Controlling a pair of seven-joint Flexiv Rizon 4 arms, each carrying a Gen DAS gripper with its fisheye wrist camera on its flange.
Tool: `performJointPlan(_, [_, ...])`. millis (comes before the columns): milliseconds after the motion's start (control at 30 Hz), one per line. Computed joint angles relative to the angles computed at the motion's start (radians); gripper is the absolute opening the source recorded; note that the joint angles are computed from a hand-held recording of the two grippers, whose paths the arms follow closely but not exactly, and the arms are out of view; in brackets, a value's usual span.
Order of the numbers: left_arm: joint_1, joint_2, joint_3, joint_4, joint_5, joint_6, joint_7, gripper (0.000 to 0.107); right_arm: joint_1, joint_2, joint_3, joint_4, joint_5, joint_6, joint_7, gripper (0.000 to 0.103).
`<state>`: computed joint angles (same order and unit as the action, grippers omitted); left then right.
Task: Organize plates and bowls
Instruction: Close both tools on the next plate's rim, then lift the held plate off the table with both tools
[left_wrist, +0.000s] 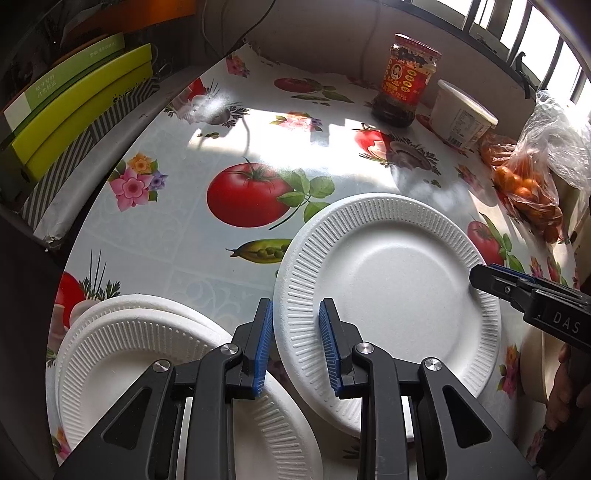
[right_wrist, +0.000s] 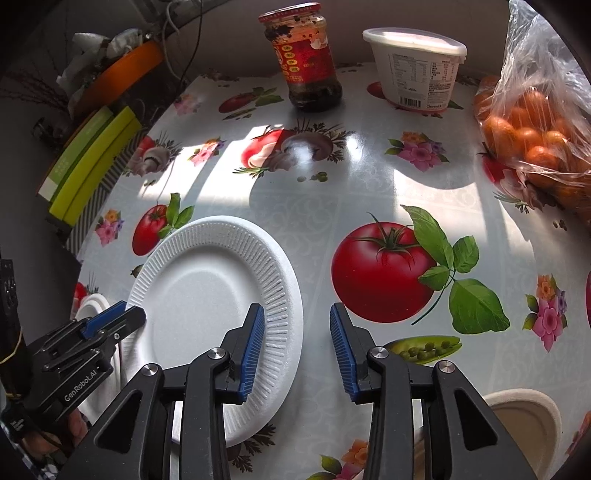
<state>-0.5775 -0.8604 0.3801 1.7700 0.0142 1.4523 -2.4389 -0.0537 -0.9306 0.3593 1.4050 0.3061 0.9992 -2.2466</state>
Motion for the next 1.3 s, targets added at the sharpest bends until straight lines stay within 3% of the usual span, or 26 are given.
performJointPlan(67, [0.002, 0.001, -0.003, 0.002, 0.000, 0.008, -0.001, 0.027, -0.007, -0.002, 0.008, -0.007, 0.004, -0.019, -0.008, 0.019])
performJointPlan(467, [-0.026, 0.010, 0.024, 0.015, -0.006, 0.027, -0.014, 0.027, -0.012, 0.013, 0.011, 0.006, 0.025, 0.006, -0.018, 0.019])
performJointPlan(1300, [-0.210, 0.098, 0.209, 0.189, -0.003, 0.094, -0.122, 0.027, -0.036, 0.141, 0.063, 0.143, 0.144, 0.029, -0.129, 0.019])
